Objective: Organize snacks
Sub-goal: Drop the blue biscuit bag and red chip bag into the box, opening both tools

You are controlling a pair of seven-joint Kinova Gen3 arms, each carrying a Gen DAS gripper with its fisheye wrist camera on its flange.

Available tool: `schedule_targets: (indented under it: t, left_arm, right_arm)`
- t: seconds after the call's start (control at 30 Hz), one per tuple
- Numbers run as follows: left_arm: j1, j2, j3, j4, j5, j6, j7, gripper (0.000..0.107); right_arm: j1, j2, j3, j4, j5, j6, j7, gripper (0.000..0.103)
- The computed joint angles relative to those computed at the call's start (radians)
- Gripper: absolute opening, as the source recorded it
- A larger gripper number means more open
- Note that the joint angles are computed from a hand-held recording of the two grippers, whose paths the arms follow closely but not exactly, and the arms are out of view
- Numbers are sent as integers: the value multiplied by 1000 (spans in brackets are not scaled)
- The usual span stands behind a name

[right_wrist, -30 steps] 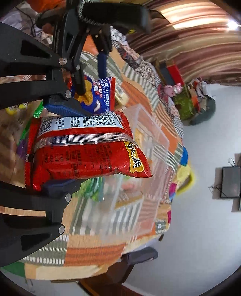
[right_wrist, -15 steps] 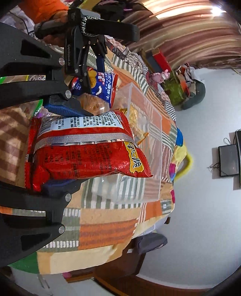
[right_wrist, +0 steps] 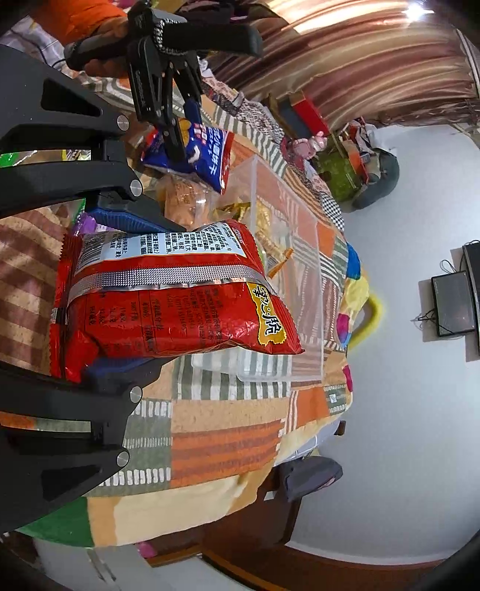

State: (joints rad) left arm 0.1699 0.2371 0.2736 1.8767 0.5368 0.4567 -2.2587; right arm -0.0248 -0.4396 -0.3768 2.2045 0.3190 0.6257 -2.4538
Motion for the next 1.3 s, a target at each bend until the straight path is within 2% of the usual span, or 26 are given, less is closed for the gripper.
schedule_targets:
  t: [0.13,0.33,0.43,0.6,0.77,1.0,1.2,1.3]
  left_arm:
    - [-34,-57,14,16,64,1,-71,59]
    - [-34,-107,-13,1,188,40,-185,59]
    - [-14,-108,-29,-30,219,53,-201,59]
    - [20,-83,-34,-96,216,45,-169,59]
    - [35,-36,-23,-179,178,61,-116,59]
    - [84,39,-13,-268,27,16,9,59]
    - [107,138,-7,-359,-74,34,126,59]
    - [142,193,-30,-417,-148,65,204,59]
  right_arm:
    - [12,-22,8,-3,2,-7,5,51]
    - [52,-32,3,-24,17,-22,18,51]
    - [79,-29,-7,-37,32,-32,16,51]
    - [122,-5,-10,-56,60,-70,9,51]
    - [151,41,-15,-79,93,-106,-8,51]
    - [182,124,-40,-106,192,-147,-89,51]
    - [128,211,9,-122,258,-161,-141,51]
    - [73,255,67,-134,240,-162,-114,51]
